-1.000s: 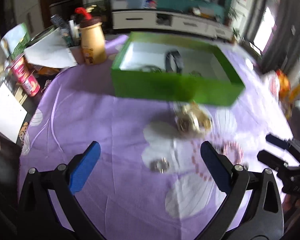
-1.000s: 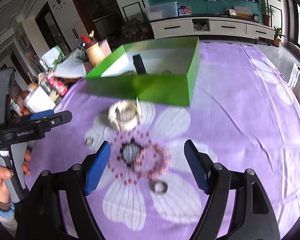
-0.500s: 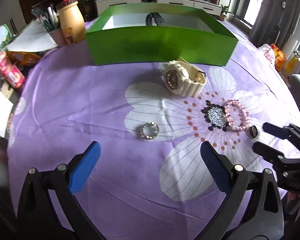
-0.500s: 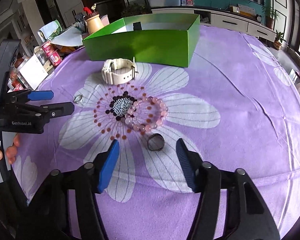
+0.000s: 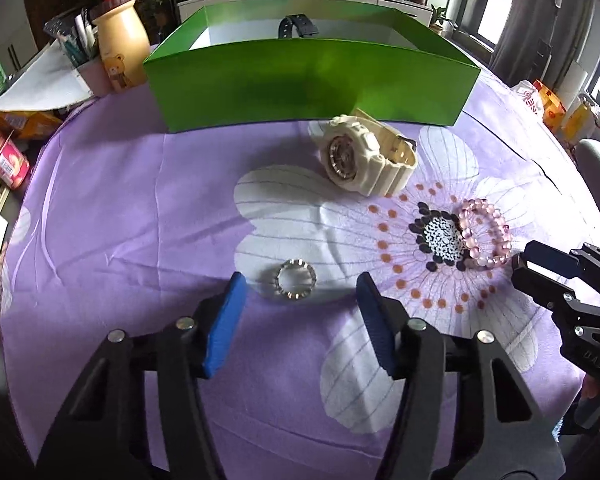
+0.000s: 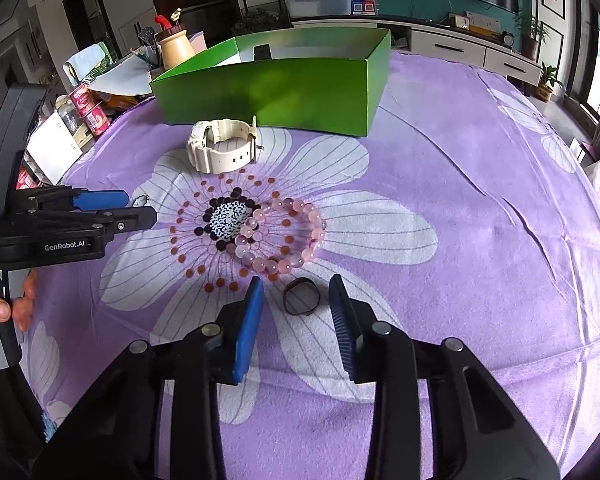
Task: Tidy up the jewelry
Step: 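Grasp the silver ring with the left tool while the right tool grasps the dark ring, then carry both rings into the green box and open both tools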
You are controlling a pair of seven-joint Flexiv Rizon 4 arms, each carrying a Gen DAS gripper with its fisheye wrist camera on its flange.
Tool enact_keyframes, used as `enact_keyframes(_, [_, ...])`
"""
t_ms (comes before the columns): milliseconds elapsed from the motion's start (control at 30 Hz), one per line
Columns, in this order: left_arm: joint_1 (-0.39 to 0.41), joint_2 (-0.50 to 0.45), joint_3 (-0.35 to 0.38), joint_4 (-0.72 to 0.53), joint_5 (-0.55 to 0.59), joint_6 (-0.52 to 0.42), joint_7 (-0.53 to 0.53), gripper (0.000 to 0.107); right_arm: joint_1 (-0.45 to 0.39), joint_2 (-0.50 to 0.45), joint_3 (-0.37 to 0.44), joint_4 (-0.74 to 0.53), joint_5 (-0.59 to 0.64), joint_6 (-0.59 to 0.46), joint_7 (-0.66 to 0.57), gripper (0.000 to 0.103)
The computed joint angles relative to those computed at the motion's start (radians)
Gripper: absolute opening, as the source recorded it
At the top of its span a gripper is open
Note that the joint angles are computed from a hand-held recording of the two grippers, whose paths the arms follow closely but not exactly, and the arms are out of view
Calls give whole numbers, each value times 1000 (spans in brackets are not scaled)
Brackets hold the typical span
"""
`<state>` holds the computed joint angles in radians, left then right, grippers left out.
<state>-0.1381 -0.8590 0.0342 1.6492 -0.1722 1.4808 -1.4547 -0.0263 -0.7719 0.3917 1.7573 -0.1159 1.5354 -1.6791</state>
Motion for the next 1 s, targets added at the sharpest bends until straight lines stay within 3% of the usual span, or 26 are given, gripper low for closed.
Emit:
enact_keyframes(200, [-21, -21, 26, -37, 9, -2, -11, 42, 58, 13, -76, 19, -15, 34, 31, 23])
enact_keyframes(333, [-19, -20, 16, -35, 20, 9, 1, 32, 59, 9, -82, 27, -28, 59, 49, 20])
enact_keyframes(400, [-20, -17, 13, -33, 19, 9, 2, 21, 52, 8, -76, 27, -38, 54, 58, 19])
enact_keyframes(567, [-15, -11, 2, -18, 13, 18, -3, 21, 8, 5, -24, 24, -37, 31, 58, 19])
enact_keyframes(1000, [67, 44, -94, 95, -23, 87, 37, 21, 0, 48, -7, 54, -35, 57, 60, 19])
